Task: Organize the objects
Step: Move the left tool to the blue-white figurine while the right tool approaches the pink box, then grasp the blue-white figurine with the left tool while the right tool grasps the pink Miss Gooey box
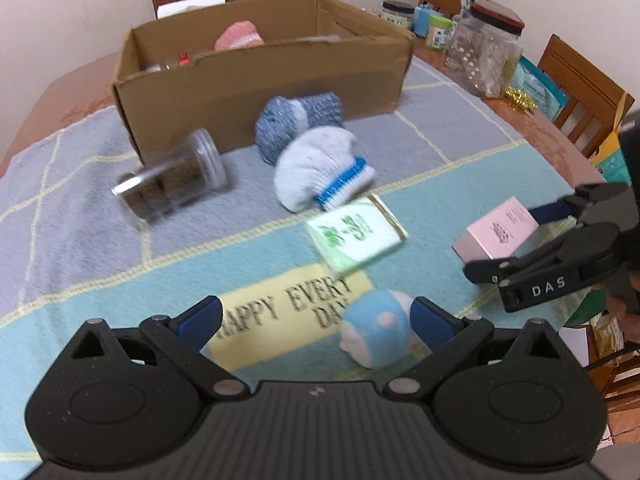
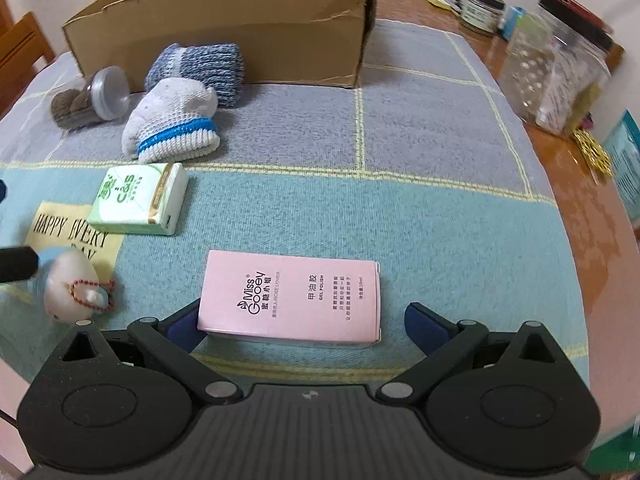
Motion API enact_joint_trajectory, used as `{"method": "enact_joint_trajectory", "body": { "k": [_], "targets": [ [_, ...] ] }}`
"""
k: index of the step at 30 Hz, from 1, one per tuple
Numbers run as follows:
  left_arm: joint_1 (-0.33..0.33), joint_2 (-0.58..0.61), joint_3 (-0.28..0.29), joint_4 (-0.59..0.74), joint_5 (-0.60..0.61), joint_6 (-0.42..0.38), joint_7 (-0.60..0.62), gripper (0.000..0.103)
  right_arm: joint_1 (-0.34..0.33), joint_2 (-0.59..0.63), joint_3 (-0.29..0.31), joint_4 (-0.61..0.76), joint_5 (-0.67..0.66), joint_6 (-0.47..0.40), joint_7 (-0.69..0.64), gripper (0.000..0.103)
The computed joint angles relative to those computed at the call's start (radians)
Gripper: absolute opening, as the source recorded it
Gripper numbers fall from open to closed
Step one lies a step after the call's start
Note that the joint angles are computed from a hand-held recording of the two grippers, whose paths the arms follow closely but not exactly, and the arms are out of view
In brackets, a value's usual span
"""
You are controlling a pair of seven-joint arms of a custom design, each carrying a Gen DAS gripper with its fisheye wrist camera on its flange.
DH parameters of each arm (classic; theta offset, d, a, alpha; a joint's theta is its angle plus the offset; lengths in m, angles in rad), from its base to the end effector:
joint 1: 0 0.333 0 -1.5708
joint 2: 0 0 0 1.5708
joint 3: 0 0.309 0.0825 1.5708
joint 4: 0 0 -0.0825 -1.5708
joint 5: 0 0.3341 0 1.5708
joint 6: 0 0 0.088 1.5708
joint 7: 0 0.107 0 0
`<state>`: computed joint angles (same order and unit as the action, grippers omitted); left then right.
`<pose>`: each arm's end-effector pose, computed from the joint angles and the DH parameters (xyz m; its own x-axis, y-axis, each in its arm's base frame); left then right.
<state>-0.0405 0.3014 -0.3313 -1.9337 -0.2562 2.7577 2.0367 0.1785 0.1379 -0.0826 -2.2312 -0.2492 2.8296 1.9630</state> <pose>0.5799 -0.1965 0.4208 -0.5649 -0.8233 0.0548 -0.7072 0.4489 -0.5463 0.5379 0.0654 0.3883 -0.0752 -0.9971 0.0081 -0.8859 0.0631 -0.4596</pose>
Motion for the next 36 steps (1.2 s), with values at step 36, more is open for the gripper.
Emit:
{"method": "enact_joint_trajectory", "body": {
  "k": [36],
  "targets": [
    [-0.106,-0.013,0.067,-0.122,0.396,0.173,-0.547,0.062,-0.045,-0.015,0.047,-0.059,0.324,0.103,-0.470,0.103]
  ]
}}
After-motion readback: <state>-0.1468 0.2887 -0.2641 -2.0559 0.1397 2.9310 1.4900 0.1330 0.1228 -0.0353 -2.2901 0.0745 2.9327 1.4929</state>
